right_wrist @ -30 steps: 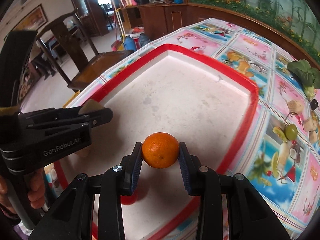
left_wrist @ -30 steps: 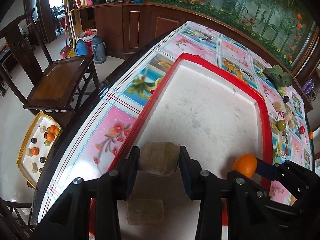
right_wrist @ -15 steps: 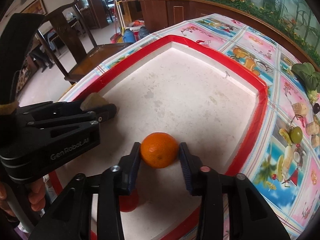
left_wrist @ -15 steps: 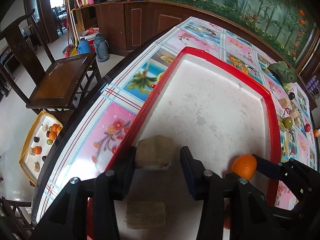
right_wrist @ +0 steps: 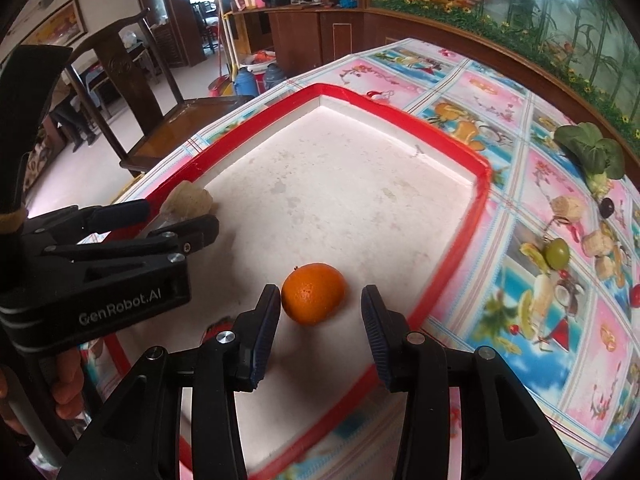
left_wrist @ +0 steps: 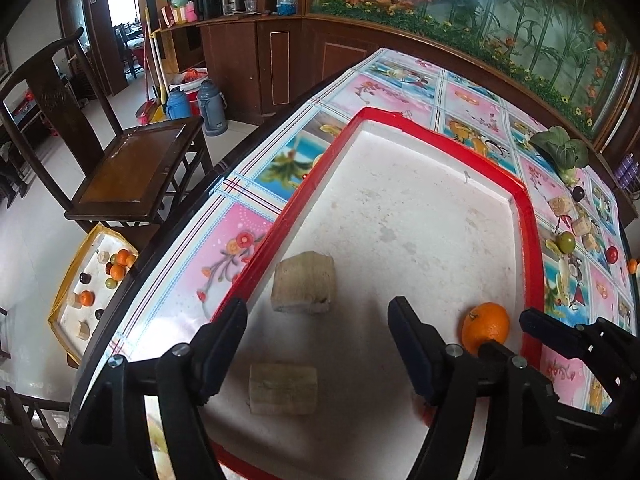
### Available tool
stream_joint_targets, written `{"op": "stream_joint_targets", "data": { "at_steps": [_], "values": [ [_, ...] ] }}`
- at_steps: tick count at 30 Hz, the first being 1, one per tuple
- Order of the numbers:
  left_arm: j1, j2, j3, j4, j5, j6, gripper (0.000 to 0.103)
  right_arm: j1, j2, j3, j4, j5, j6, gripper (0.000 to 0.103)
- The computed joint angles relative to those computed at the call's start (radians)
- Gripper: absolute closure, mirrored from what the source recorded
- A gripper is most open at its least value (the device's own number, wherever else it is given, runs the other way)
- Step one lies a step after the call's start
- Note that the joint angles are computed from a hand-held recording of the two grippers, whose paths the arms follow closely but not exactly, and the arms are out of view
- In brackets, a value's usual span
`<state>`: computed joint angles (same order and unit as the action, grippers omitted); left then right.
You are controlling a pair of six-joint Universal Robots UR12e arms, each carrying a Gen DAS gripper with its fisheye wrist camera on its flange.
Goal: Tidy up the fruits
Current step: 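Open the right gripper to drop the orange while the left releases the chunk, then move both grippers back toward the remaining fruit on the tablecloth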
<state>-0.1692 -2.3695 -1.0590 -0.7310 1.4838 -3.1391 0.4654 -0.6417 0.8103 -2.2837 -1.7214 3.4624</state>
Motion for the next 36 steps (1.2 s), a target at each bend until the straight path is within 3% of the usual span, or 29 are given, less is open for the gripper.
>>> {"op": "stream_joint_targets", "data": {
  "at_steps": [22,36],
  "values": [
    [-0.042,0.133,-0.209,0.143,0.002,-0.019,0.022,0.019,-0.169,0.284,-0.163,-0.065,-0.011,0.055],
    [-0.090,0.157,-0.241,0.143,-0.022,0.003,0.018,-0.002,-0.269,0.460,-0.240,-0.081,0.037,0.050]
  ]
}}
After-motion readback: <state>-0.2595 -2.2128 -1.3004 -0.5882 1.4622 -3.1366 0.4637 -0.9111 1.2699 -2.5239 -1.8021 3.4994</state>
